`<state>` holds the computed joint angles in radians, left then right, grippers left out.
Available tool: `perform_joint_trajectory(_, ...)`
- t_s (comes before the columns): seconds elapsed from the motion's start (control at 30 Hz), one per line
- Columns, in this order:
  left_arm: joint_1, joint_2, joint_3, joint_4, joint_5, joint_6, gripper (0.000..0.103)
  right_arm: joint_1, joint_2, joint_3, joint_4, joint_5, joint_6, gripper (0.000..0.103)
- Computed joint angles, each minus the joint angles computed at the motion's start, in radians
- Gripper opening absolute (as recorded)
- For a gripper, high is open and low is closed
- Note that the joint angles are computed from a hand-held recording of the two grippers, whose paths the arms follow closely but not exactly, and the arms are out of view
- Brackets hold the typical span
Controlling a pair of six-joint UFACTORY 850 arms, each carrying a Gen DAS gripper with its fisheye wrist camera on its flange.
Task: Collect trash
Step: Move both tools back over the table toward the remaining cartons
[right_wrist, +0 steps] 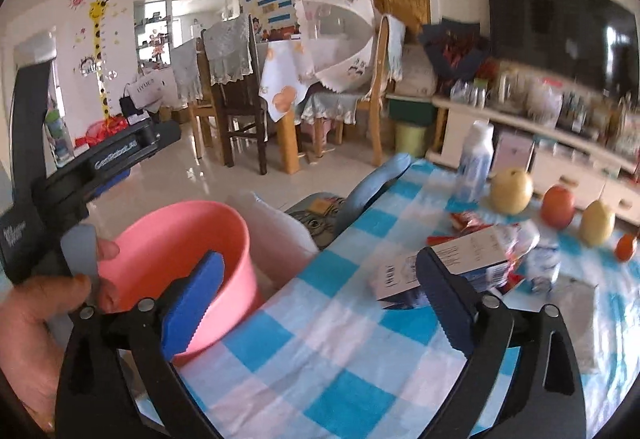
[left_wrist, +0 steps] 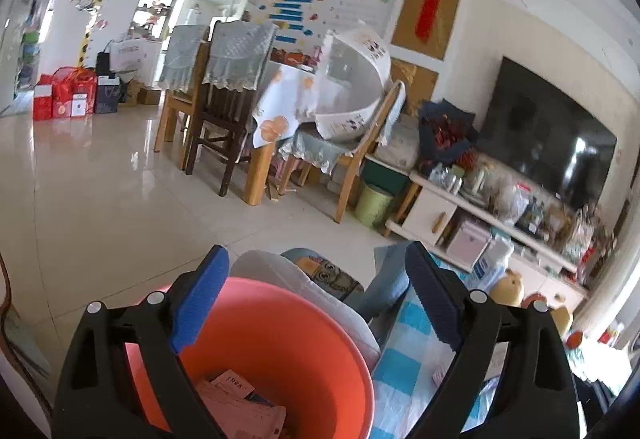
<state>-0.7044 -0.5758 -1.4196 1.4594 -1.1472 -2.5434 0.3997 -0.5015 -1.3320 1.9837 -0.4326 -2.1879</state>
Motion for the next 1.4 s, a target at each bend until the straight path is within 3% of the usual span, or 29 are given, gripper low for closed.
perform_joint_trajectory(0.2,0.004,-0.011,-0.033,-0.063,0.062,0.115,0.09,-0.01,0.024,0.03,0.091,0.035,-0.132,0.098)
perform_joint_trajectory(0.5,-0.013,-0.03,-0.055,-0.034,0.019,0.133,0.09,-0.03,0.036,0.066,0.176,0.08,-0.233,0.098)
perform_joint_trajectory(0.67,-0.014,-0.046,-0.076,0.01,0.069,0.142,0.09,-0.05,0.047,0.094,0.32,0.077,-0.371,0.098)
perform_joint_trajectory(0.93,-0.028,-0.11,-0.168,0.026,0.097,0.228,0.09,-0.092,0.04,0.107,0.311,0.098,-0.354,0.098)
perform_joint_trajectory(1.4,-0.029,-0.167,-0.251,0.039,0.204,0.306,0.09,-0.146,0.051,0.13,0.291,0.061,-0.337,0.098)
